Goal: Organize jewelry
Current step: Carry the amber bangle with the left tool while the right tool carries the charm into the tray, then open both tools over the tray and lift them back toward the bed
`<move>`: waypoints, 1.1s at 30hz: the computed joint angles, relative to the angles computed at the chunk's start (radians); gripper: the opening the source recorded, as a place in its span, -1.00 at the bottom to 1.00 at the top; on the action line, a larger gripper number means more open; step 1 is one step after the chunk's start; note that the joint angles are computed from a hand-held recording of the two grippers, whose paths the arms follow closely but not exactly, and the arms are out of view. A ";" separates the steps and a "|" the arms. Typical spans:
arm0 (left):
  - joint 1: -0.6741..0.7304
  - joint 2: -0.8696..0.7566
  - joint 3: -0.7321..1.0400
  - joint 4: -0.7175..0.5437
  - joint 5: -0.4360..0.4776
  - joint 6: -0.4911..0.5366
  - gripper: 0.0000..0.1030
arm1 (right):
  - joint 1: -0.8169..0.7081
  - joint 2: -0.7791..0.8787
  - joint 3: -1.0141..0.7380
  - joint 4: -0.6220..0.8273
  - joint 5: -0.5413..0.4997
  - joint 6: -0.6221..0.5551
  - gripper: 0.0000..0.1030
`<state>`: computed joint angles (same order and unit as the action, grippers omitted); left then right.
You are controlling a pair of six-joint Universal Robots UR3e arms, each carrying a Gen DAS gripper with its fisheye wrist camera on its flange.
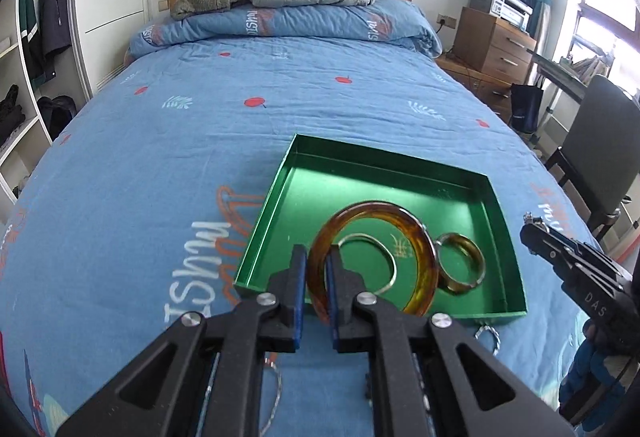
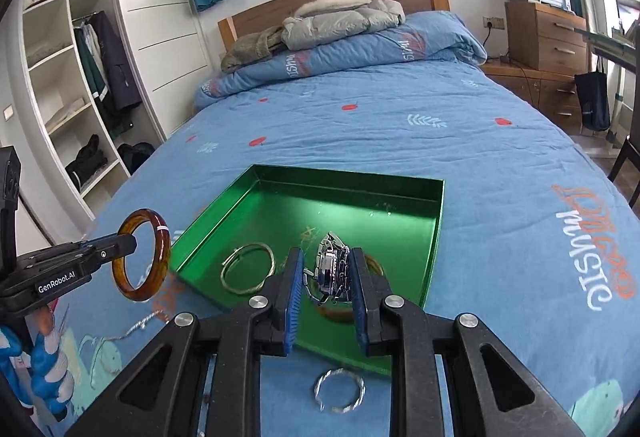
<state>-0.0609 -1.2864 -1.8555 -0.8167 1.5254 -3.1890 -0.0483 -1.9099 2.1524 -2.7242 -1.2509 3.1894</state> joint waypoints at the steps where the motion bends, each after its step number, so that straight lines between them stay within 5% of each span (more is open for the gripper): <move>1: -0.007 -0.065 0.024 0.030 0.012 -0.004 -0.84 | 0.004 0.076 -0.041 -0.023 -0.008 0.007 -0.56; 9: -0.035 -0.447 0.212 0.091 0.100 -0.042 -0.84 | 0.016 0.478 -0.310 0.030 -0.074 -0.014 -0.56; 17: -0.029 -0.549 0.274 0.078 0.164 -0.068 -0.82 | 0.071 0.575 -0.445 0.171 -0.227 -0.090 -0.56; 26: 0.009 -0.474 0.258 -0.023 0.083 -0.035 -0.76 | 0.068 0.501 -0.408 0.212 -0.210 -0.102 -0.29; 33: 0.063 -0.166 0.124 -0.100 0.020 0.031 -0.54 | -0.008 0.109 -0.197 0.236 -0.097 -0.120 -0.16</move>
